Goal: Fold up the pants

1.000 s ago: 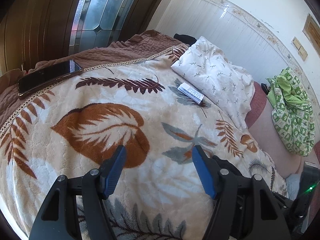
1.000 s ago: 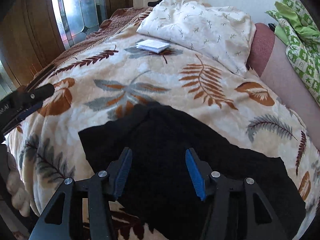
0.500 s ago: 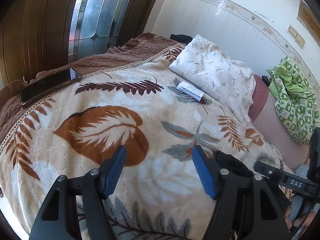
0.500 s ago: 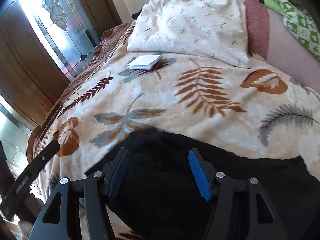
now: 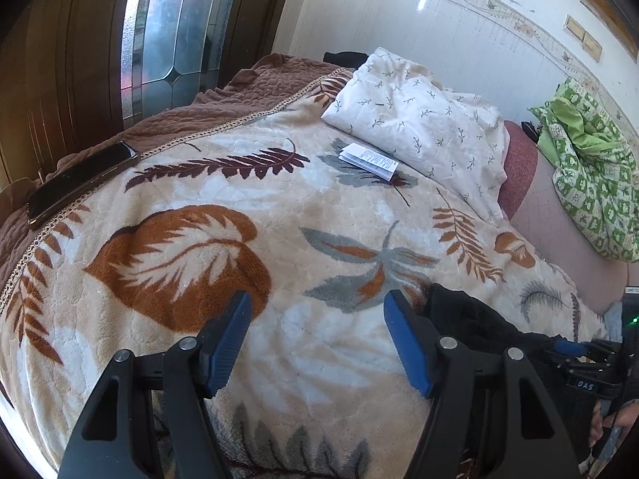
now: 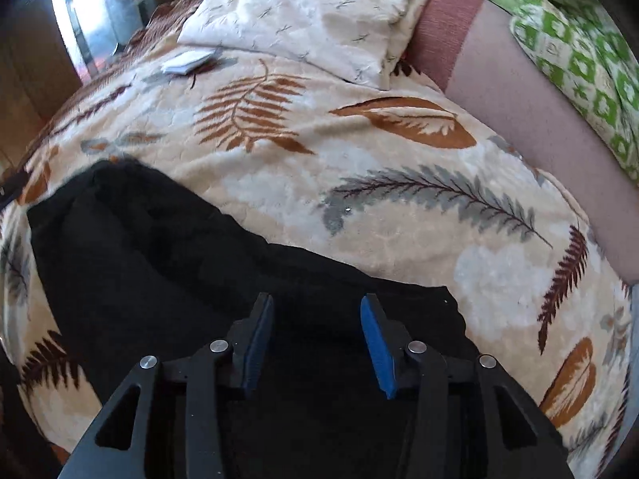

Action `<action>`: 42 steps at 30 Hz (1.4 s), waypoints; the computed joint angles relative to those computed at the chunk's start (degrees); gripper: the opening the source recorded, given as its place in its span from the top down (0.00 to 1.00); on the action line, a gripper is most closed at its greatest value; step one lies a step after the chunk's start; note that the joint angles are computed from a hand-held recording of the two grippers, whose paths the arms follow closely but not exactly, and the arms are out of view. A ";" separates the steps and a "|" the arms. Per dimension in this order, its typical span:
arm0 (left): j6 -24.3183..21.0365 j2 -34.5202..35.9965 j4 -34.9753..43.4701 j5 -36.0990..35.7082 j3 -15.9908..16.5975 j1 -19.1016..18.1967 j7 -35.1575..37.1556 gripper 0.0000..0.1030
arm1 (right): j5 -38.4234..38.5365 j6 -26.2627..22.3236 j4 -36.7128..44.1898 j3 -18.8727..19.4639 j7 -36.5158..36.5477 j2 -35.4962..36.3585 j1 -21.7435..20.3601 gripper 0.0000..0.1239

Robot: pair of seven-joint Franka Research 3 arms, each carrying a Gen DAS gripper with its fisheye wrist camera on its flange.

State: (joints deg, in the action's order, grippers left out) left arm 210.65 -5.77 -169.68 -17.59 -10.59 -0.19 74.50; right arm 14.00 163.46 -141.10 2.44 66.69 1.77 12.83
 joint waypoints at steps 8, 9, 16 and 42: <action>-1.57 0.50 0.49 6.81 2.47 0.52 -4.66 0.34 | -12.28 1.64 2.11 -1.47 8.85 2.79 1.45 0.99; -1.69 0.56 0.52 8.75 3.11 0.70 -6.16 0.34 | -16.22 2.29 2.61 -2.57 12.98 3.17 1.86 0.99; -0.91 0.45 0.49 7.94 1.83 1.11 -5.26 0.34 | -36.85 -1.89 11.39 -8.59 35.24 9.33 5.41 0.98; 2.91 -0.91 -2.72 15.83 5.39 5.53 -14.68 0.34 | 39.22 -1.24 1.77 11.20 -10.45 -4.13 1.62 0.44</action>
